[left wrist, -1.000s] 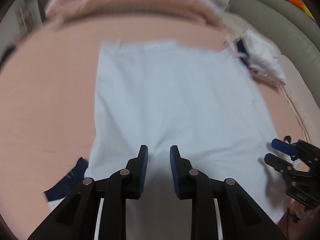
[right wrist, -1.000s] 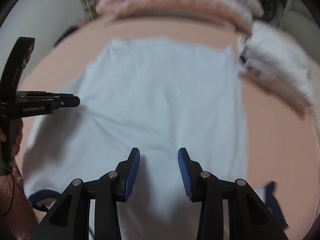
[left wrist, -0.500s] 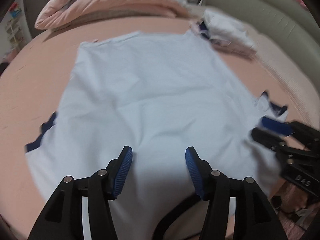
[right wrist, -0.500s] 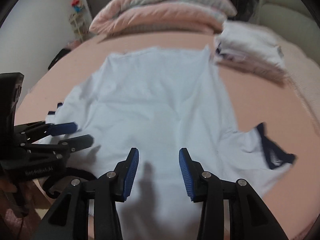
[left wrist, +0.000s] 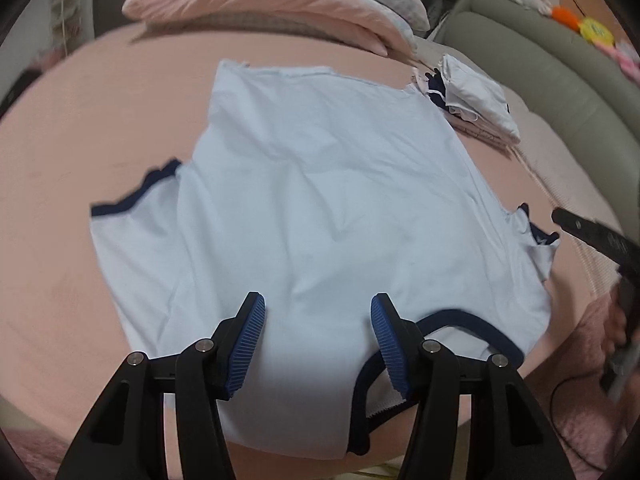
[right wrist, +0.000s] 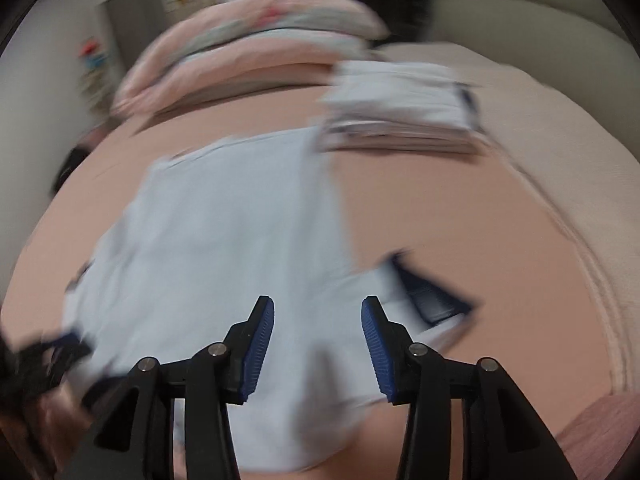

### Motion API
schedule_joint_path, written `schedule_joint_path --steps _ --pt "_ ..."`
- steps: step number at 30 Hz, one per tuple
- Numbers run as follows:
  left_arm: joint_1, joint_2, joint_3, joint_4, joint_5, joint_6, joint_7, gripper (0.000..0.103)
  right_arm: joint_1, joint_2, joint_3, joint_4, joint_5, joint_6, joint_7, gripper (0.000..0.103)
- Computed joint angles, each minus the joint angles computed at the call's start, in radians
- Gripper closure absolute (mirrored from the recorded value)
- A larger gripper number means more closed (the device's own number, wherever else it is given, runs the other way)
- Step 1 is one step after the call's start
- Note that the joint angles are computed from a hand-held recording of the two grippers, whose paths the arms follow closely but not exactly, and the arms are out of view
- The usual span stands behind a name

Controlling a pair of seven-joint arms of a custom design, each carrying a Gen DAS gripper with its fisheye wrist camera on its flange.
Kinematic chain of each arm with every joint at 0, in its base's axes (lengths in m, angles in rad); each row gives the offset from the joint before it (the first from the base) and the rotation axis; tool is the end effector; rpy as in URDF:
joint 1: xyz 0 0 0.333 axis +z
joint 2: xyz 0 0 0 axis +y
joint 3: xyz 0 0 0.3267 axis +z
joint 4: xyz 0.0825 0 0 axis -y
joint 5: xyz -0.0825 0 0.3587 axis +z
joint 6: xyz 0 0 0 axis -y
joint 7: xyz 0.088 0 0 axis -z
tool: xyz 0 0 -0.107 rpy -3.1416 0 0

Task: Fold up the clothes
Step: 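Move the right gripper to the navy sleeve cuff and grasp it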

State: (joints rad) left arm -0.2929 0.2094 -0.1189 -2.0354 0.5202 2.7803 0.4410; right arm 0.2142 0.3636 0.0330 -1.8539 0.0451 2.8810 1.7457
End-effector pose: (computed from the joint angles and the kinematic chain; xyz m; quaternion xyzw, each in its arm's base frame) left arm 0.5488 -0.2597 0.4257 -0.7660 0.5715 -0.2566 0.1441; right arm 0.6455 0.1576 0.4286 -0.6773 0.6595 -0.1620 0.2830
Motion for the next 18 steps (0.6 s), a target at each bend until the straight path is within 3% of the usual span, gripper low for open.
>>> schedule_joint_path --steps 3,5,6,9,11,15,18 --pt "-0.007 0.014 -0.009 0.020 -0.001 -0.013 0.024 0.051 -0.041 0.057 -0.026 0.106 0.011 -0.127 0.001 0.054" --pt "-0.014 0.030 -0.011 0.038 -0.004 -0.012 0.034 0.051 -0.057 0.067 -0.045 0.110 0.015 -0.156 0.026 0.051" --pt "-0.014 0.036 -0.014 0.046 -0.015 -0.011 0.045 0.051 -0.088 0.065 -0.024 0.097 0.056 -0.164 0.014 0.050" --pt "-0.012 0.059 -0.021 0.071 -0.055 -0.003 0.093 0.051 -0.236 0.046 0.116 0.031 0.336 -0.192 -0.126 0.047" --pt "-0.014 0.077 -0.022 0.092 -0.076 0.008 0.122 0.051 -0.278 0.025 0.169 -0.018 0.497 -0.178 -0.212 0.045" --pt "-0.020 0.112 -0.031 0.131 -0.133 0.033 0.199 0.051 -0.292 0.036 0.208 0.012 0.635 -0.217 -0.379 0.044" --pt "-0.041 0.134 -0.019 0.162 -0.148 0.017 0.228 0.051 -0.237 0.055 0.165 0.033 0.633 -0.195 -0.380 0.045"
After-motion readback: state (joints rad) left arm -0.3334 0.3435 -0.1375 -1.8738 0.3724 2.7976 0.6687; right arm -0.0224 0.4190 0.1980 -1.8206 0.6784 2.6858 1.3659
